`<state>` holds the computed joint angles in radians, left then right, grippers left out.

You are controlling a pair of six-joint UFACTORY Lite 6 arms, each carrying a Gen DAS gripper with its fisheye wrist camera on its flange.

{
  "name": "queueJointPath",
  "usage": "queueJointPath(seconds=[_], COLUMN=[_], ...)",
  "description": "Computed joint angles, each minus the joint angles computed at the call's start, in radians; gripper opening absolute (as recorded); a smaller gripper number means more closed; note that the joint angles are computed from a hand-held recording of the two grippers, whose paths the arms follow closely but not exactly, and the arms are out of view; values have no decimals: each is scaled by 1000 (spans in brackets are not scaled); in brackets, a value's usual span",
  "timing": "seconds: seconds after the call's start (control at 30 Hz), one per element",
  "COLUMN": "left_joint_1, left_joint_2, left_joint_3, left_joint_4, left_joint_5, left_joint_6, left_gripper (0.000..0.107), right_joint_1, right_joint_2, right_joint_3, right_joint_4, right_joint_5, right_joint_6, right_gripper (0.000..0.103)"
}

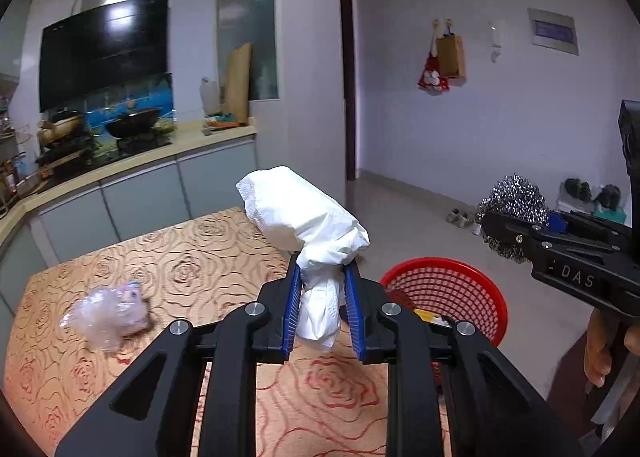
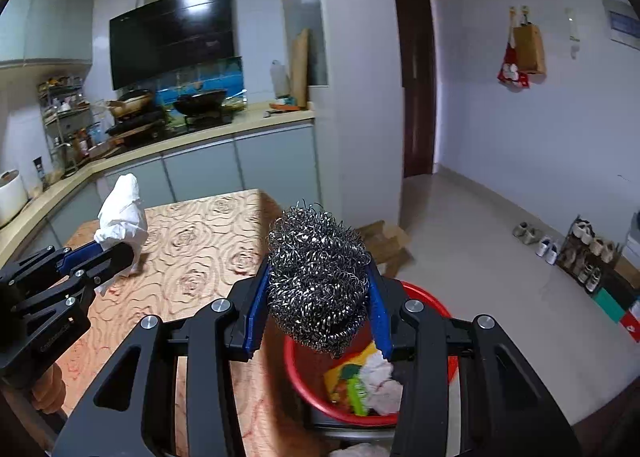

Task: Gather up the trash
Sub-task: 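Carry the white tissues and steel wool ball over the red wastebasket, then open both tools to drop the tissues and steel wool into the wastebasket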

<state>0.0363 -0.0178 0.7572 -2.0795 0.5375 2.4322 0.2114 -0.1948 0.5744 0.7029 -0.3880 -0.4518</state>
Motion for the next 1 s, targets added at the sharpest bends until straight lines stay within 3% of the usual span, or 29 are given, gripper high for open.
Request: queueJointPath(seconds=[0.3, 0.57, 0.77, 1.0], left_joint_1=[-138, -279, -366, -390], left_joint_2=[171, 343, 466, 571], left_joint_3=[115, 237, 349, 460], left_joint_4=[-8, -65, -69, 129], left_joint_5=[-52, -135, -195, -213], left_joint_6=[-13, 18, 16, -189], left_gripper=[20, 20, 20, 25], right_joint_1=[-162, -293, -327, -382], right_joint_2=[12, 119, 202, 297], right_joint_3=[-36, -8, 36, 85], right_joint_4=[-205, -524, -597, -768], right_joint_5=[24, 49, 48, 47], right_joint_6=[136, 409, 457, 588], right_gripper=[41, 42, 42, 42])
